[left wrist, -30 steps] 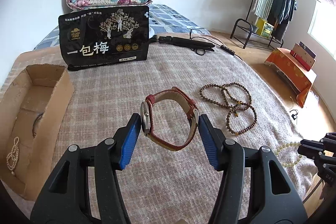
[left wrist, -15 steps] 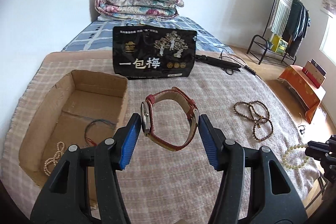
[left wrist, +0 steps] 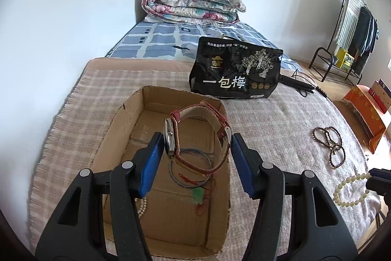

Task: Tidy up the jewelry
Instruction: 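Carry the watch with the left tool and the bracelet with the right tool over the box, then open the left tool to drop the watch while the right tool releases the bracelet into the box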

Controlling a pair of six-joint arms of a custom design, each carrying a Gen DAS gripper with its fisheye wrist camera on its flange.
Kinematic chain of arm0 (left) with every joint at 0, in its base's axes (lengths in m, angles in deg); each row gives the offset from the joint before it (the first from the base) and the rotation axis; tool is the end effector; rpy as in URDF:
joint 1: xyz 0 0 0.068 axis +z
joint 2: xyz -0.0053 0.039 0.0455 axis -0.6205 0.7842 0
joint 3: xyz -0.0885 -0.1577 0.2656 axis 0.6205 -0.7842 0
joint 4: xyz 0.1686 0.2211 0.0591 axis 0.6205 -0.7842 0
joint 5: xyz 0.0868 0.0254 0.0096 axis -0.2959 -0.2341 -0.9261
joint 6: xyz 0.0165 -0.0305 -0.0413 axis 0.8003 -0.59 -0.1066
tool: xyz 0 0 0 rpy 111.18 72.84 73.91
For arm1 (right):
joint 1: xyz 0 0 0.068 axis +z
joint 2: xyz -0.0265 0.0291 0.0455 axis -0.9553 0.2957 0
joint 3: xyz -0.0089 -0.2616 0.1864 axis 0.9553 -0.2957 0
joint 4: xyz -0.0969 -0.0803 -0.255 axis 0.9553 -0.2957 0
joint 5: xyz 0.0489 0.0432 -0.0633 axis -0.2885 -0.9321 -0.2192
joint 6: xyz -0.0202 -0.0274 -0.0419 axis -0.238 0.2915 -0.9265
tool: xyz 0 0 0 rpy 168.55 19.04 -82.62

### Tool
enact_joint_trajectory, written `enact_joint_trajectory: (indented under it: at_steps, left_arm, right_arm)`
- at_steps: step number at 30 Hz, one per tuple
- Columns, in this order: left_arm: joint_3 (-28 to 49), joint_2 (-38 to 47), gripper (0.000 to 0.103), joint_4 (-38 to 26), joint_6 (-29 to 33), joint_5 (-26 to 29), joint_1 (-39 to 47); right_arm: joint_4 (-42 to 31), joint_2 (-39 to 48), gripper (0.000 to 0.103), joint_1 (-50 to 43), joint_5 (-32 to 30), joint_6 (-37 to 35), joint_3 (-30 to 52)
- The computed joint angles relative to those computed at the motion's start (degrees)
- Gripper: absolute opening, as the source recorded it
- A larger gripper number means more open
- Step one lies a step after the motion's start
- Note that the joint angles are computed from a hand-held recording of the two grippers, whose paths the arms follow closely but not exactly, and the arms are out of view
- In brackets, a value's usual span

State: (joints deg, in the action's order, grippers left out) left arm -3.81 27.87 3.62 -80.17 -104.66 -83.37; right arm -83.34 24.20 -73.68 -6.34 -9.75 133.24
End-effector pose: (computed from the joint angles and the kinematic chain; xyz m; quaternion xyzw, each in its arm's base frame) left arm 0.2416 -0.2159 0.2550 -0.0732 0.9076 -0.0458 0.4108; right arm 0.2076 0.0116 0.2872 -0.3317 0.8639 0.0952 0.3668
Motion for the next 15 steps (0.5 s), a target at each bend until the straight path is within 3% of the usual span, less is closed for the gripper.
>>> enact_joint_trajectory:
  at_steps: [9, 15]
  left_arm:
    - [-2.90, -1.80, 0.058, 2.83, 5.87, 5.89, 8.15]
    - [-2.57, -0.11, 0.058, 4.29, 9.36, 9.14, 12.27]
  right_arm:
    - [6.20, 3.32, 0.005, 19.25, 8.11, 10.55, 1.61]
    - [10.67, 8.44, 0.005, 27.18, 10.17, 14.46, 2.89]
